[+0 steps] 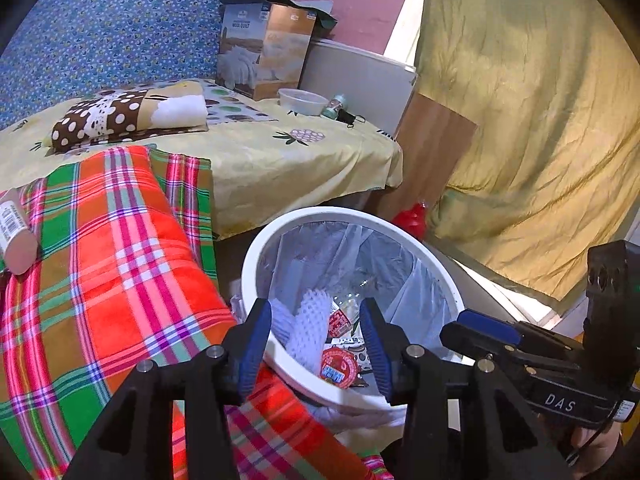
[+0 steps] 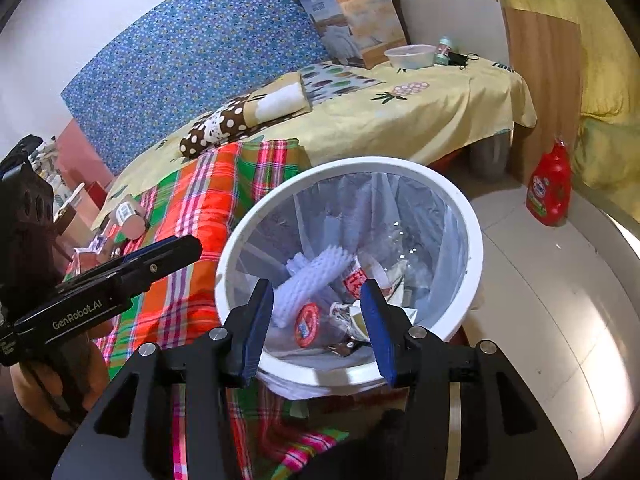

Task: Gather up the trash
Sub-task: 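Open the left tool over the bin while the right tool releases the red-lidded cup into it, then move both tools back over the plaid cloth toward the remaining cartons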

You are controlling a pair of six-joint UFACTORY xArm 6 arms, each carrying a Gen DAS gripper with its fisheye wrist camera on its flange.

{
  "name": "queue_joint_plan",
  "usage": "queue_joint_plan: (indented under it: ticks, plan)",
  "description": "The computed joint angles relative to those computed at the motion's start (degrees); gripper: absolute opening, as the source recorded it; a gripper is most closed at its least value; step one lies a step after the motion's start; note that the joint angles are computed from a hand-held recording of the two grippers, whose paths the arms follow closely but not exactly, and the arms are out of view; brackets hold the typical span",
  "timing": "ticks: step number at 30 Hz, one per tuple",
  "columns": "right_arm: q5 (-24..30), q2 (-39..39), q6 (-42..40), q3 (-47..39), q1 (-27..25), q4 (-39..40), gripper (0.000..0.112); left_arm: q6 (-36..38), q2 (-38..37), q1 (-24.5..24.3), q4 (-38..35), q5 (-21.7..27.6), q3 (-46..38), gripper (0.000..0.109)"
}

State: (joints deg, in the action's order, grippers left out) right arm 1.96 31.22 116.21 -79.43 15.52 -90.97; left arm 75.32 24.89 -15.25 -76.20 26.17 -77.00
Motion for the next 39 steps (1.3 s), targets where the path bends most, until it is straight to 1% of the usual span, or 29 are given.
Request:
queue_joint_plan:
  ticks: [4,12,22,25,30,35,37,39]
  plan:
    - [-0.3,0.0,2.2,-0.8,0.8,-2.7,0.048,1.3,-2.2,0.7,-1.3,-0.1,2.6,0.046]
    - [-1.2,0.4,1.7,-2.7,2.6,-3.9,0.048,3.9,-6.8,2.7,-3.5,-1.1,8.2,0.046]
    - [-1.3,1.1,-0.5,-4.2,5.1,-2.7,0.048,7.5,-11.6,6.1,-8.1,-2.8,13.9,0.046]
    - [-1.3,1.4,0.2,-4.8,6.1,-3.4,0.048,7.9,-12.6,7.4,-8.6,-3.0,15.5,0.046]
    - [-2.7,3.0,-1.4,-6.8,7.3,-2.6,0.048,9.1,-14.0,9.0,-10.0,-3.5,17.6,0.046]
    - [-4.0,4.8,-6.2,-8.7,8.2,1.3,0.048,11.1,-15.5,10.9,-12.4,-4.0,19.5,0.046]
    - [-4.2,5.4,-9.6,-8.9,8.7,4.6,0.048,11.4,-15.9,11.5,-12.9,-4.3,20.0,0.046]
    - [-4.5,6.0,-15.3,-9.0,9.1,10.2,0.048,11.6,-16.1,12.3,-13.3,-4.7,20.2,0.046]
